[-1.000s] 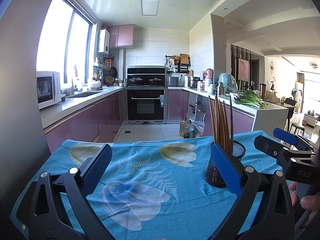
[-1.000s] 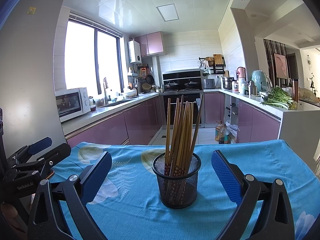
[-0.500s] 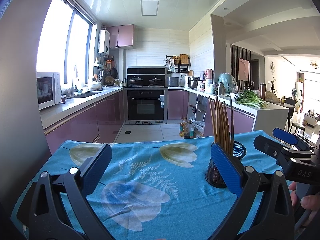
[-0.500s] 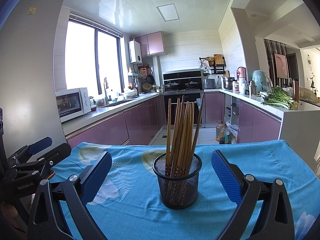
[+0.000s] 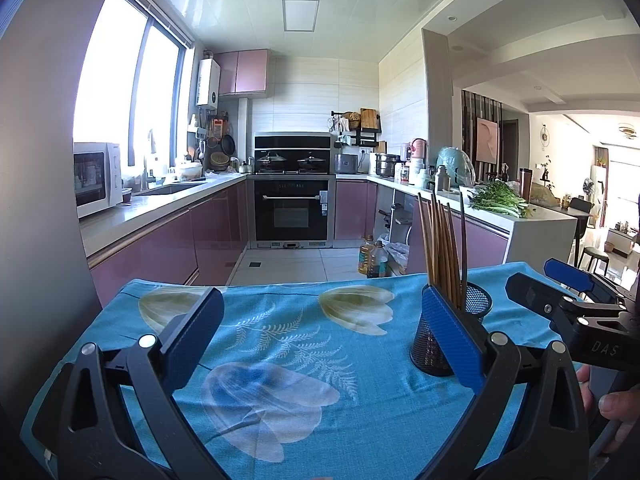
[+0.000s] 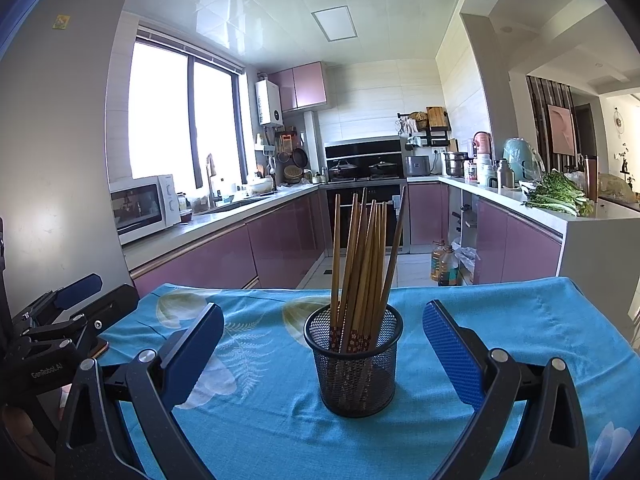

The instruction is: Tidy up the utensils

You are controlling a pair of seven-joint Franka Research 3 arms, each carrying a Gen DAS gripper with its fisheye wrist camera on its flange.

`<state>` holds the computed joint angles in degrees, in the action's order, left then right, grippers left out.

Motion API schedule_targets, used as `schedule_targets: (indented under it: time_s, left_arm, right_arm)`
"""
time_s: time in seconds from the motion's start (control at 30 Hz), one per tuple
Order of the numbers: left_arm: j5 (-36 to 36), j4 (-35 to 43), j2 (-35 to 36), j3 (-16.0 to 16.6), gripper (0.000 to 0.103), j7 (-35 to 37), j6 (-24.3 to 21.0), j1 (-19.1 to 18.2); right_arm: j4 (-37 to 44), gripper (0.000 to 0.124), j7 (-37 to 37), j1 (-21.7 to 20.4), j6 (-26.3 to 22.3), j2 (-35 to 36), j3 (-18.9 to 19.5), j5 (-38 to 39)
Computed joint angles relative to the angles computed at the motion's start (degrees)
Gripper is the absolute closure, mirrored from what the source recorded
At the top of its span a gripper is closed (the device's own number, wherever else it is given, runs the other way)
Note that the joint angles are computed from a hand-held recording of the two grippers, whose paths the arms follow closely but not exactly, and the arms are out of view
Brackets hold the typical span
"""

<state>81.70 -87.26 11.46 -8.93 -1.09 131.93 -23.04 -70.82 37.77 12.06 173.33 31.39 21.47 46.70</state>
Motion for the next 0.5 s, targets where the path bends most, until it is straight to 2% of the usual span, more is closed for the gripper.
schedule_targets:
  time_s: [0.33, 0.43, 0.47, 0.5]
  left_arm:
    - [-0.10, -0.63, -0.31, -0.21, 0.006, 0.56, -0.53, 0.31]
    - [-3.82, -0.48, 0.01, -0.20, 0.006, 2.41, 0.40, 1.09]
    - [-5.03, -0.45, 0.16, -0.11, 0.006, 3.00, 0.34, 1.30]
    - [-6.53, -0.24, 0.44, -0.04, 0.006, 4.04, -0.15, 1.49]
  right_arm:
    - [0.10, 0.027, -0.60, -0.39, -0.51, 0.28, 0.19, 0.20]
    - [0.26, 0.027, 2.08, 0.78, -1.11, 0.61, -2.81, -2.17]
    - [0.59, 0.027, 4.46, 1.75, -1.67, 0.88, -5.00, -4.06]
    - [1.24, 0.027, 8.61, 3.57, -2.65, 1.41, -8.86, -7.40]
